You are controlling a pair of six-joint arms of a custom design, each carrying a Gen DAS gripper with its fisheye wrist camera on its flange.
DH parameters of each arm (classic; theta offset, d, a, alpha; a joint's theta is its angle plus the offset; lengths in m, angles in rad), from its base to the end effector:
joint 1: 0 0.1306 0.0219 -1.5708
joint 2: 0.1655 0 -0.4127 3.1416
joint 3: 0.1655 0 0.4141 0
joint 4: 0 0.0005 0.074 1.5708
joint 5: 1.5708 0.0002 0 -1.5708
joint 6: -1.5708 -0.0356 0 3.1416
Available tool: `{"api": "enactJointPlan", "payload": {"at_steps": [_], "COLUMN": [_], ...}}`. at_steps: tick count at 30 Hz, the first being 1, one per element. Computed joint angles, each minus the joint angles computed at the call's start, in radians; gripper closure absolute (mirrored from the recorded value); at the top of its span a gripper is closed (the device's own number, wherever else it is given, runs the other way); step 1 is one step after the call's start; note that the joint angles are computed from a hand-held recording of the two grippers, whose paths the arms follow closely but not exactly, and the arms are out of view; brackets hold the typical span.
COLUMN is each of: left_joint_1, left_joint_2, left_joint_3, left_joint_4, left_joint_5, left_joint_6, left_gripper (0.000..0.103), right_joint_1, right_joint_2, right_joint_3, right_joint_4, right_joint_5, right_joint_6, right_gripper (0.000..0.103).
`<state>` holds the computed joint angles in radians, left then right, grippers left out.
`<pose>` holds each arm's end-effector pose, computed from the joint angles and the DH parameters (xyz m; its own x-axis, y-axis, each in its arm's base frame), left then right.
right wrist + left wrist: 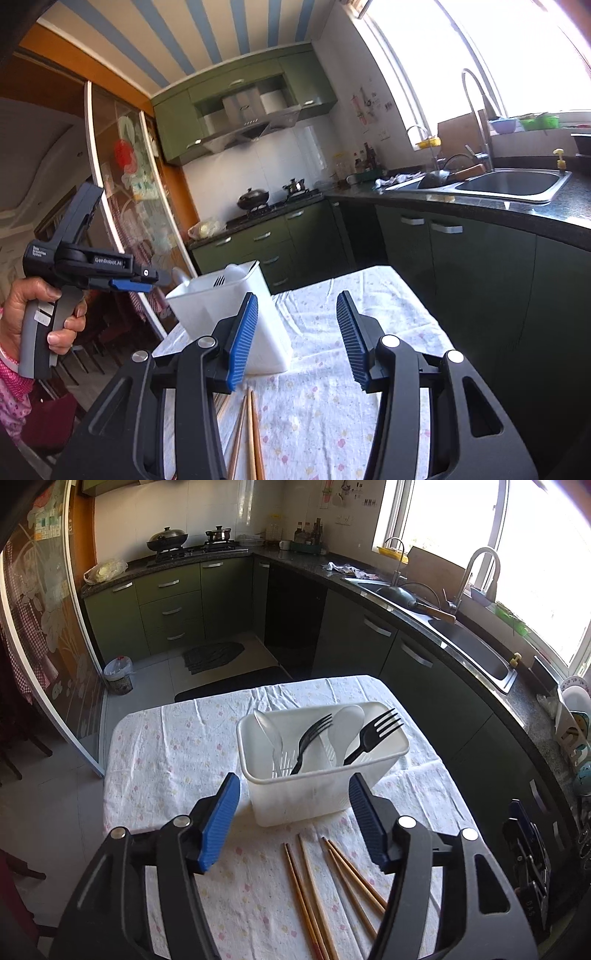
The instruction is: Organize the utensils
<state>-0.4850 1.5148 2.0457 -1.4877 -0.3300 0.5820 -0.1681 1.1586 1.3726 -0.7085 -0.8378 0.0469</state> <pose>0.4351 -0.2168 0.6624 -0.7557 -0.1896 -0.6269 -0.1670 0.9813 -0.0955 0.4103 -0.0433 0.5721 -0.4424 0.0433 -0.8958 -0.5543 0.7720 0.3111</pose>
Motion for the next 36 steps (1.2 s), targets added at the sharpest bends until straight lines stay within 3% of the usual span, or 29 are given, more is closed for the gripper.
{"api": "enactJointPlan", "payload": {"at_steps": [4,7,9,13,16,36], "left_joint_1": [-0.025,-0.030,-0.028,-0.011,-0.003,-0.018], "left_joint_2": [-0.058,-0.096,-0.111,-0.123,-0.115,-0.015], "left_joint_3": [-0.107,-0.215,-0.284,-0.387,-0.411,-0.347], "left_joint_4": [-0.001,-0.011,-0.020,-0.016,-0.010,-0.058], "left_joint_5": [0.038,0.101,0.140,0.201,0.213,0.181], "left_joint_6": [-0.002,0.025,0.042,0.080,0.086,0.093], "left_gripper": [0.044,0.045,0.045,0.059,0.060,0.059], "right_joint_1": [0.108,0.180,0.209,0.220,0.219,0.191], "right_joint_2": [0.119,0.175,0.187,0.198,0.194,0.198], "right_joint_3": [0.152,0.192,0.188,0.179,0.169,0.175], "right_joint_4": [-0.434,-0.571,-0.579,-0.585,-0.580,-0.590], "right_joint_5": [0.059,0.157,0.195,0.198,0.201,0.196], "right_joint_6": [0.317,0.417,0.420,0.398,0.402,0.413], "right_gripper": [0.063,0.069,0.070,0.070,0.070,0.070]}}
